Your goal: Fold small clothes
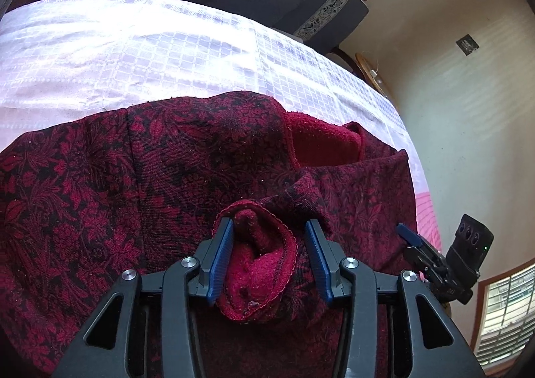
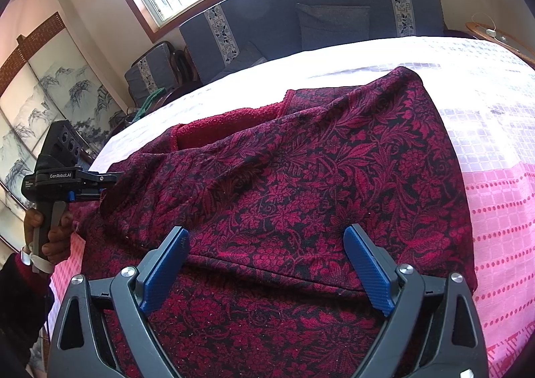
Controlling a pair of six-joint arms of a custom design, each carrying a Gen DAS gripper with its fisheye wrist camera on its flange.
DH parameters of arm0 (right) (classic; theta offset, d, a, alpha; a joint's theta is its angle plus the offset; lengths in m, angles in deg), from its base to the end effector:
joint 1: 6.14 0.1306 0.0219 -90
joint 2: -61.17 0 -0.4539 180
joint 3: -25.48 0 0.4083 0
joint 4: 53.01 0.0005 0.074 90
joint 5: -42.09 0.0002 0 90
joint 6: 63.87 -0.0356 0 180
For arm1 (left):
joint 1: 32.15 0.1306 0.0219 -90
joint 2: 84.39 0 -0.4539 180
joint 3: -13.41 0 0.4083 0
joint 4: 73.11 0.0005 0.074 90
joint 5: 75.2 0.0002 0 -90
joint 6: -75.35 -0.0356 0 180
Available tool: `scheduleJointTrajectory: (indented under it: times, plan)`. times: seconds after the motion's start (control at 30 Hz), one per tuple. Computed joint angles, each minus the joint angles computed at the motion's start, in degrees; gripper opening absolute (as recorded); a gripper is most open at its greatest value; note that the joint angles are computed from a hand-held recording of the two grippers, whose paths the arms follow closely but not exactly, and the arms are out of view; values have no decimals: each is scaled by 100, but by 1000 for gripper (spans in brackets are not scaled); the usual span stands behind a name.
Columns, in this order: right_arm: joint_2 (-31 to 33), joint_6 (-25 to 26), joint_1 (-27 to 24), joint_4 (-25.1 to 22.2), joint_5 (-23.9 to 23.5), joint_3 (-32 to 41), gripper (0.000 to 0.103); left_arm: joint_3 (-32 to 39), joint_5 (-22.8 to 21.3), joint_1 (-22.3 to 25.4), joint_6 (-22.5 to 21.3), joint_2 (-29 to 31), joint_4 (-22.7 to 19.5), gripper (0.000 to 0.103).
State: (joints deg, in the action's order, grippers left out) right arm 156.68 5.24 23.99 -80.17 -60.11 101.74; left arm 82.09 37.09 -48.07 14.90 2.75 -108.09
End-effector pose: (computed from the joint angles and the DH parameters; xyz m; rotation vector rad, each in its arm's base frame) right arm 0.4513 0.2700 0.3689 -0.3032 2.4457 0.6615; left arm 0.4290 -0.1369 0.3686 -0.1398 2.5880 -0.8001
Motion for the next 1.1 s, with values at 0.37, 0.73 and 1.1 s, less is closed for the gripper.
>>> scheduleJointTrajectory:
  times: [0.37,0.73,1.1]
  plan:
    - [67,121,93,-142,207,98,94,-790,-1589,170,1061,-804,613,3]
    - [66,121,77,-94,137,76,96,-1416,-1831,560,1383,-1889,802,5]
    - [67,175,106,-140,218,89,97,-2407,-1,3926,1022,-4020,-772,36]
